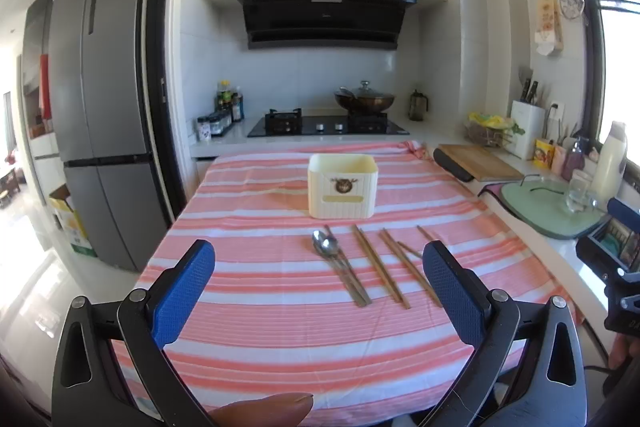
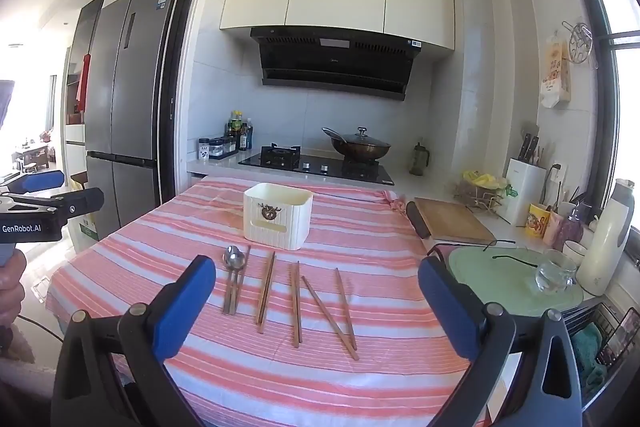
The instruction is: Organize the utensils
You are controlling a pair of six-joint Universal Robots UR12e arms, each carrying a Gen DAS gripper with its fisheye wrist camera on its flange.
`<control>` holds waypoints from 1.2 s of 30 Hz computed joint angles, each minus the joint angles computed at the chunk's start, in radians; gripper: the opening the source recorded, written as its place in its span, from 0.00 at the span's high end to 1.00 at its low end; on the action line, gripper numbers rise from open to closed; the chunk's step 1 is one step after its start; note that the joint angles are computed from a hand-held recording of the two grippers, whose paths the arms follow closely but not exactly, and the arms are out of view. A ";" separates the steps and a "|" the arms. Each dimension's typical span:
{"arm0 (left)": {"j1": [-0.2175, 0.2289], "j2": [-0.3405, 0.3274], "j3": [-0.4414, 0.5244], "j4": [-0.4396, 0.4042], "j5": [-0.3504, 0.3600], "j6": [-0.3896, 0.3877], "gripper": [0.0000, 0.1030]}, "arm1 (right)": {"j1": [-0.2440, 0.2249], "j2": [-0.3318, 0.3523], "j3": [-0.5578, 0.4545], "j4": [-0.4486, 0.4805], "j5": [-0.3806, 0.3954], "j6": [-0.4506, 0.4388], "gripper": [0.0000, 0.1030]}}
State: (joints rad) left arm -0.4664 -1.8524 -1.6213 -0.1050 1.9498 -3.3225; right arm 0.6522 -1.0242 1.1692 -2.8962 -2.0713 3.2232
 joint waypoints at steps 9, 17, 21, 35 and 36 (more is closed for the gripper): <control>-0.001 -0.005 0.003 0.005 0.004 0.008 0.00 | -0.003 -0.003 0.005 -0.001 0.003 0.007 0.00; -0.002 -0.007 0.002 0.008 0.005 0.009 0.00 | -0.002 -0.003 0.006 -0.001 0.003 0.007 0.00; -0.002 -0.007 0.004 0.006 0.006 0.010 0.00 | -0.005 -0.004 0.011 -0.004 0.008 0.011 0.00; 0.000 -0.009 0.003 0.014 0.005 0.016 0.00 | -0.005 -0.004 0.014 -0.010 0.005 0.010 0.00; 0.001 -0.008 0.002 0.013 0.004 0.016 0.00 | -0.005 -0.004 0.014 -0.009 0.005 0.011 0.00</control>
